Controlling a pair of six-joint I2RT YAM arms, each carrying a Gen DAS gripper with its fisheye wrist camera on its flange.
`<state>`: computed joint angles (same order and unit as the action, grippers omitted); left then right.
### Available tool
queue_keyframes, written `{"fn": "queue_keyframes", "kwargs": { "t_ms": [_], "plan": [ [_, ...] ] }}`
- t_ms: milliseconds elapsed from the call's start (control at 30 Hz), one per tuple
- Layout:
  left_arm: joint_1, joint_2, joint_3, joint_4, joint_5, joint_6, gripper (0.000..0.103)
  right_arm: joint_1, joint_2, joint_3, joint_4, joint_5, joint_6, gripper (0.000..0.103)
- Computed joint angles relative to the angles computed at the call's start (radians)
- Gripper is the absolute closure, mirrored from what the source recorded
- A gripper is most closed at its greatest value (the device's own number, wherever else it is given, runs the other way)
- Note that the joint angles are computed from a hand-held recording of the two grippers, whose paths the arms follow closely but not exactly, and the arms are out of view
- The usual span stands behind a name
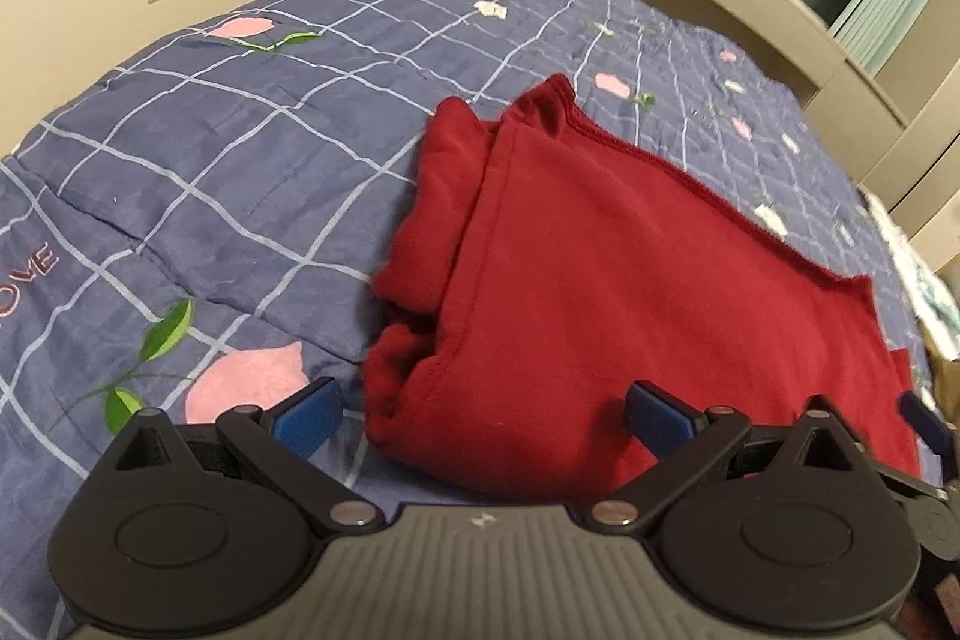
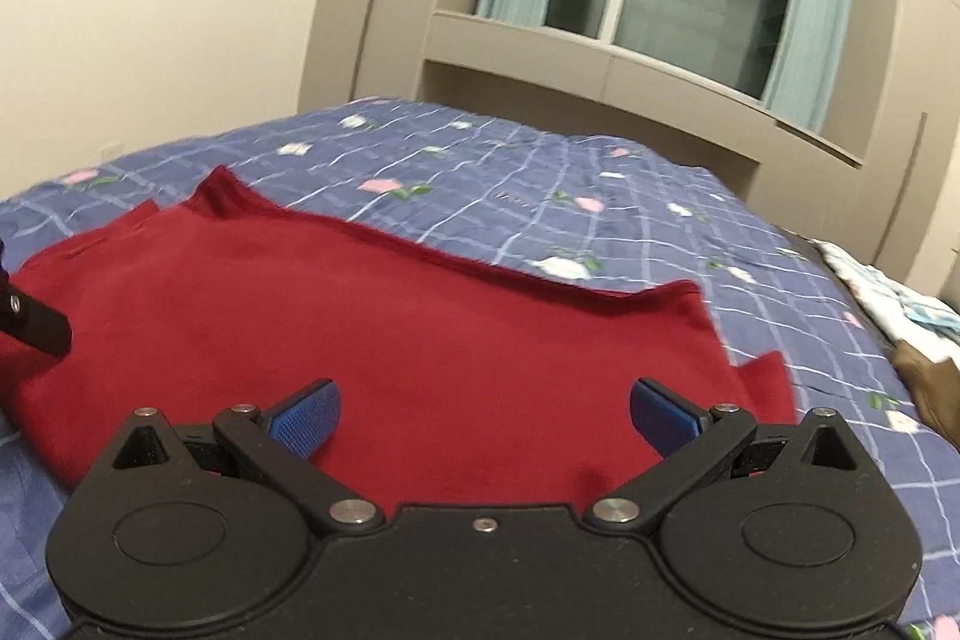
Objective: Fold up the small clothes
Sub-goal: 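Grasp the folded sweater's edge with the left tool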
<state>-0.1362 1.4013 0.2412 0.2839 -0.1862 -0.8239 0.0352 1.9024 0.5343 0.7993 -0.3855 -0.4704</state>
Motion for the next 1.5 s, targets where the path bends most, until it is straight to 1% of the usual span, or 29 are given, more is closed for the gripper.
{"fn": "queue_keyframes", "kwargs": {
  "t_ms": [100, 200, 233, 267, 300, 367, 433, 500, 533, 567, 633, 700, 733, 767, 800, 833, 867, 900, 933, 1000, 1067, 1167, 1333, 1433, 1500],
  "plan": [
    [0.022, -0.001, -0.047, 0.093, 0.021, 0.005, 0.0, 0.026, 0.027, 0.01, -0.01, 0.02, -0.029, 0.001],
    [0.04, -0.014, -0.096, 0.18, 0.027, -0.044, 0.004, 0.047, 0.054, 0.022, -0.022, 0.05, -0.041, 0.001],
    [0.045, -0.018, -0.102, 0.187, 0.026, -0.054, 0.008, 0.048, 0.056, 0.029, -0.032, 0.051, -0.041, 0.001],
    [0.048, -0.018, -0.108, 0.203, 0.023, -0.057, 0.016, 0.048, 0.058, 0.028, -0.031, 0.05, -0.039, 0.001],
    [0.049, -0.018, -0.116, 0.223, 0.02, -0.056, 0.021, 0.044, 0.059, 0.021, -0.023, 0.045, -0.038, 0.001],
    [0.063, -0.009, -0.12, 0.241, 0.029, -0.056, 0.038, 0.044, 0.066, 0.007, 0.006, 0.047, -0.036, 0.001],
    [0.083, 0.004, -0.121, 0.255, 0.044, -0.063, 0.051, 0.055, 0.077, -0.007, 0.051, 0.063, -0.041, 0.001],
    [0.123, 0.027, -0.126, 0.295, 0.091, -0.064, 0.051, 0.063, 0.081, -0.025, 0.09, 0.079, -0.05, 0.001],
    [0.144, 0.044, -0.131, 0.321, 0.118, -0.066, 0.048, 0.065, 0.084, -0.032, 0.107, 0.084, -0.056, 0.001],
    [0.174, 0.066, -0.134, 0.355, 0.162, -0.063, 0.039, 0.067, 0.088, -0.034, 0.116, 0.087, -0.058, 0.001],
    [0.227, 0.124, -0.152, 0.461, 0.241, -0.074, 0.03, 0.066, 0.087, -0.032, 0.111, 0.085, -0.055, 0.001],
    [0.246, 0.159, -0.151, 0.504, 0.257, -0.106, 0.03, 0.062, 0.085, -0.026, 0.095, 0.075, -0.047, 0.001],
    [0.244, 0.168, -0.147, 0.509, 0.251, -0.111, 0.036, 0.06, 0.085, -0.022, 0.086, 0.069, -0.042, 0.001],
    [0.229, 0.16, -0.137, 0.479, 0.219, -0.118, 0.055, 0.055, 0.083, -0.021, 0.078, 0.063, -0.04, 0.001],
    [0.217, 0.153, -0.118, 0.429, 0.192, -0.123, 0.066, 0.054, 0.083, -0.02, 0.074, 0.06, -0.036, 0.001],
    [0.221, 0.163, -0.102, 0.409, 0.204, -0.121, 0.077, 0.053, 0.082, -0.019, 0.071, 0.058, -0.036, 0.001],
    [0.224, 0.177, -0.108, 0.44, 0.219, -0.134, 0.084, 0.052, 0.08, -0.019, 0.07, 0.059, -0.037, 0.001],
    [0.22, 0.175, -0.113, 0.455, 0.218, -0.149, 0.085, 0.055, 0.08, -0.022, 0.077, 0.063, -0.038, 0.001],
    [0.202, 0.157, -0.114, 0.45, 0.195, -0.151, 0.086, 0.059, 0.081, -0.028, 0.088, 0.069, -0.04, 0.001],
    [0.169, 0.115, -0.117, 0.441, 0.157, -0.129, 0.088, 0.063, 0.086, -0.031, 0.104, 0.078, -0.046, 0.001],
    [0.15, 0.064, -0.123, 0.433, 0.147, -0.112, 0.088, 0.067, 0.089, -0.034, 0.114, 0.086, -0.051, 0.001],
    [0.126, -0.005, -0.103, 0.361, 0.125, -0.095, 0.088, 0.065, 0.088, -0.033, 0.113, 0.084, -0.052, 0.001],
    [0.082, -0.095, -0.066, 0.255, 0.089, -0.1, 0.089, 0.063, 0.082, -0.035, 0.103, 0.08, -0.047, 0.001],
    [0.035, -0.17, -0.023, 0.168, 0.065, -0.072, 0.089, 0.049, 0.07, -0.012, 0.046, 0.055, -0.037, 0.001],
    [-0.006, -0.185, 0.03, 0.128, 0.054, -0.038, 0.089, 0.022, 0.056, 0.038, -0.065, 0.009, -0.019, 0.001]
  ]
}}
